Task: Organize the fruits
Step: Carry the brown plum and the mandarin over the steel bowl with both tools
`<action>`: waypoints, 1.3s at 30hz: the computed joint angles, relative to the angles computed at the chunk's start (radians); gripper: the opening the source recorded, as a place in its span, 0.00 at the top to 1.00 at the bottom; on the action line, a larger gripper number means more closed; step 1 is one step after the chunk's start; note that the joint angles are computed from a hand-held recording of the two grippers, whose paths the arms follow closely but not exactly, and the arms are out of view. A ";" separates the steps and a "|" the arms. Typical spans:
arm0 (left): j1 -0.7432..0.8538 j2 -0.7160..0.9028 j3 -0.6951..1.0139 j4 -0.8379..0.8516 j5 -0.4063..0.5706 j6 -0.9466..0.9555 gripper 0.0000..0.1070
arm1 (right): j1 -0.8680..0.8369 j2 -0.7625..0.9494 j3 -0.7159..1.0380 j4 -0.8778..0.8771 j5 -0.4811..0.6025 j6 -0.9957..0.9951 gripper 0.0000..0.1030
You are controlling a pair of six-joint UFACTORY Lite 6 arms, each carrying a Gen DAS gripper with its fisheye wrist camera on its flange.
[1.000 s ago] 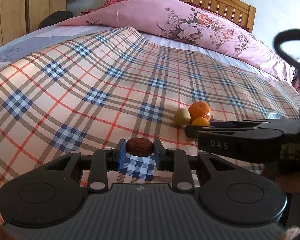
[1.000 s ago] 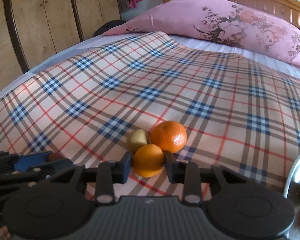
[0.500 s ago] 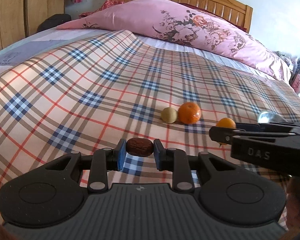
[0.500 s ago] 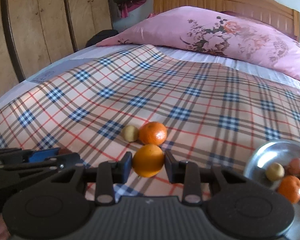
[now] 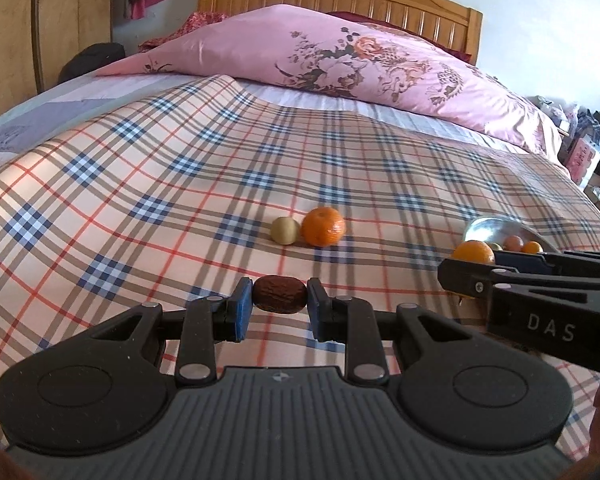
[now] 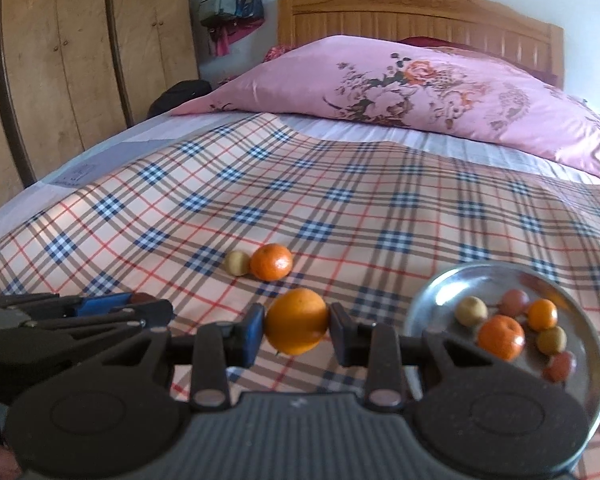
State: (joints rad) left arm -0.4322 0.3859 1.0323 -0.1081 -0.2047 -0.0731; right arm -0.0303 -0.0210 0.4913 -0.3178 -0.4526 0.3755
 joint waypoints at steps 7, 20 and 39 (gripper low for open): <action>-0.061 -0.064 -0.049 -0.108 -0.001 0.088 0.72 | -0.058 -0.145 -0.107 -0.046 0.047 0.032 0.68; -0.143 -0.096 -0.067 -0.199 0.000 0.159 0.72 | -0.255 -0.344 -0.231 -0.364 0.076 0.277 0.68; -0.223 -0.071 -0.030 -0.263 0.010 0.225 0.72 | -0.477 -0.421 -0.281 -0.692 0.029 0.500 0.68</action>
State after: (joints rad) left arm -0.6548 0.3148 1.0018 -0.3706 -0.1943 0.1522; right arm -0.5073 -0.4424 0.2103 -1.0096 -0.4235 0.8758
